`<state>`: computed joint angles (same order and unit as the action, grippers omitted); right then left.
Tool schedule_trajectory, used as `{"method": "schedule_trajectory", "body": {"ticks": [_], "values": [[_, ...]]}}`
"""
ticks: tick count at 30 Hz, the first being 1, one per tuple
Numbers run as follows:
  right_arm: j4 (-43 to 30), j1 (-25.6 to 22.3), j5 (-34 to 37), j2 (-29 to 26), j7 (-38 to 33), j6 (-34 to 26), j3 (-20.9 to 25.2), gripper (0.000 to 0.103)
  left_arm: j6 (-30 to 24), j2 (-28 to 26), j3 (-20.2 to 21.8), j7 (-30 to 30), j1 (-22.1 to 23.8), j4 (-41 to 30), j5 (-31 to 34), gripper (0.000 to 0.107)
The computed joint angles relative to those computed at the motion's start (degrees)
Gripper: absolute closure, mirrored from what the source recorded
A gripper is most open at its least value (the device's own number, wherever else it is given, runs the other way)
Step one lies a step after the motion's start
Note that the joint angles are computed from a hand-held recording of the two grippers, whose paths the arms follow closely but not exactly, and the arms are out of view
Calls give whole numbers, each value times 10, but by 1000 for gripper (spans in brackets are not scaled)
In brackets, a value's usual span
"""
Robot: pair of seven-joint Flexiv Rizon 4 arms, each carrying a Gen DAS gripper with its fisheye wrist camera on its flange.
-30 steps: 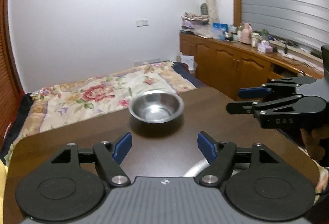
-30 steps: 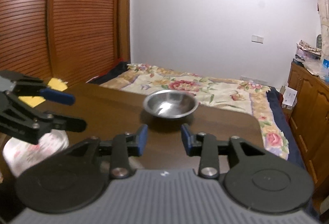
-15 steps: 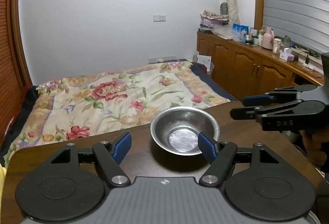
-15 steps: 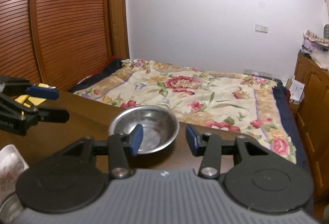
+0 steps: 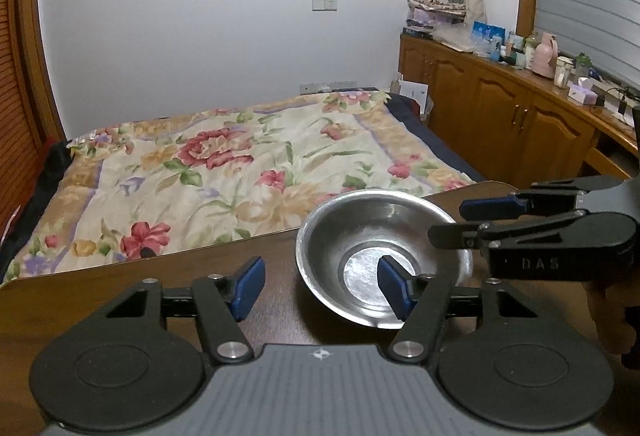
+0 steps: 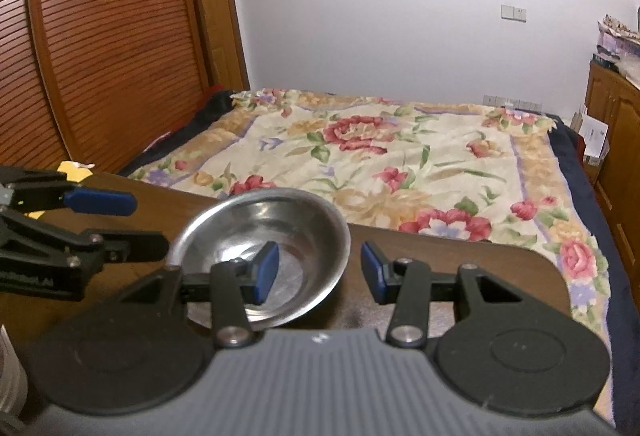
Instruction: Organize plates and bowls
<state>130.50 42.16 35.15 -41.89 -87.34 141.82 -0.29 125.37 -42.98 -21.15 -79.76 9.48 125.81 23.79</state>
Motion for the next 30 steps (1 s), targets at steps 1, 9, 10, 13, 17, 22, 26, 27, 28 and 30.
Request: {"method": "schedule_trajectory", "body": {"ticks": [1, 9, 10, 13, 17, 22, 26, 27, 28, 30], "values": [[-1, -4, -4, 1, 3, -4, 2, 56, -2, -1, 0, -1, -1, -2, -2, 41], [-4, -19, -31, -4, 29, -25, 7, 57, -38, -12, -20, -1, 4, -20, -14, 43], [-3, -21, -35, -3, 33, -25, 8, 57, -41, -14, -22, 0, 5, -21, -15, 43], [0, -21, -42, -3, 42, -26, 9, 59, -54, -18, -34, 2, 13, -23, -19, 48], [4, -22, -51, 0, 52, -27, 9, 60, -60, -21, -38, 7, 12, -24, -29, 51], [3, -11, -49, 1, 50, -32, 1, 60, -61, -25, -39, 15, 10, -23, -33, 53], [2, -10, -48, 0, 51, -33, 0, 63, -69, -29, -42, 20, 11, -26, -39, 61], [2, -9, -49, 0, 51, -34, -1, 66, -68, -28, -37, 22, 5, -26, -44, 64], [2, -9, -49, 0, 52, -34, 0, 68, -64, -28, -31, 23, 1, -26, -48, 67], [3, -11, -48, 0, 57, -32, 2, 73, -65, -22, -17, 21, -13, -24, -64, 80]]}}
